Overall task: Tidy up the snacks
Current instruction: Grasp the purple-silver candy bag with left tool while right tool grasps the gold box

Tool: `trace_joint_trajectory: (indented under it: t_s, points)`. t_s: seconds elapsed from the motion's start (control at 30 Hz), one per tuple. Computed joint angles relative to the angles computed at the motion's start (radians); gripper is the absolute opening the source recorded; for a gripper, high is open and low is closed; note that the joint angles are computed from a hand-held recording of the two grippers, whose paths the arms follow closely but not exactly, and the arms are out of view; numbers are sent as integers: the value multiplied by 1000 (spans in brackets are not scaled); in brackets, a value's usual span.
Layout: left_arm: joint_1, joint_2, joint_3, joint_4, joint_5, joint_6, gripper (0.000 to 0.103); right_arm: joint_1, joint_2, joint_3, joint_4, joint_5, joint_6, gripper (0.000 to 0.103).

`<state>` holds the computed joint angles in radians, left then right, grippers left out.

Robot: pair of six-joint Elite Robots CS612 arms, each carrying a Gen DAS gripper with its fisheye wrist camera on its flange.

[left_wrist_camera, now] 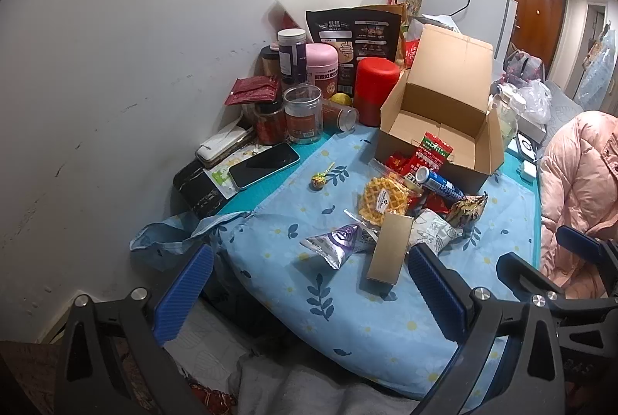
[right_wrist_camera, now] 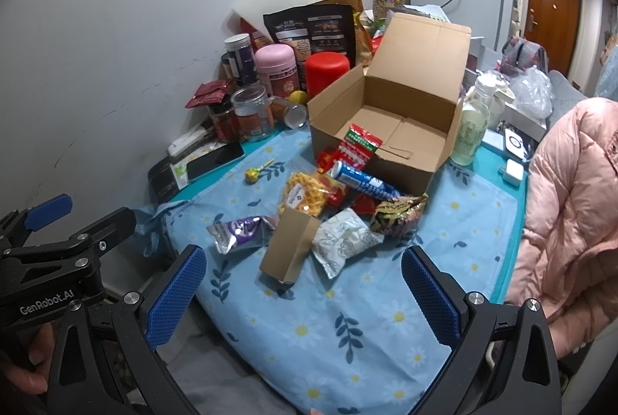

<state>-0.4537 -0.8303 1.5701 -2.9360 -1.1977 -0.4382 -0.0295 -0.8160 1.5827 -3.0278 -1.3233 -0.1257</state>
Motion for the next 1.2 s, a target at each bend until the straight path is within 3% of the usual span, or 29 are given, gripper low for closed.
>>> trace_joint_trajectory:
  t_s: [0.47, 0.9, 1.2]
  points:
    - [23, 35, -52, 89, -69, -25, 103, 2, 40, -59, 109, -20, -36, 100]
    - [63, 114, -151, 238, -184, -73, 103, 11, 125, -184, 295, -20, -64, 92]
    - [88, 191, -258, 292, -213, 4, 100, 23, 194, -288, 425, -18, -94, 85]
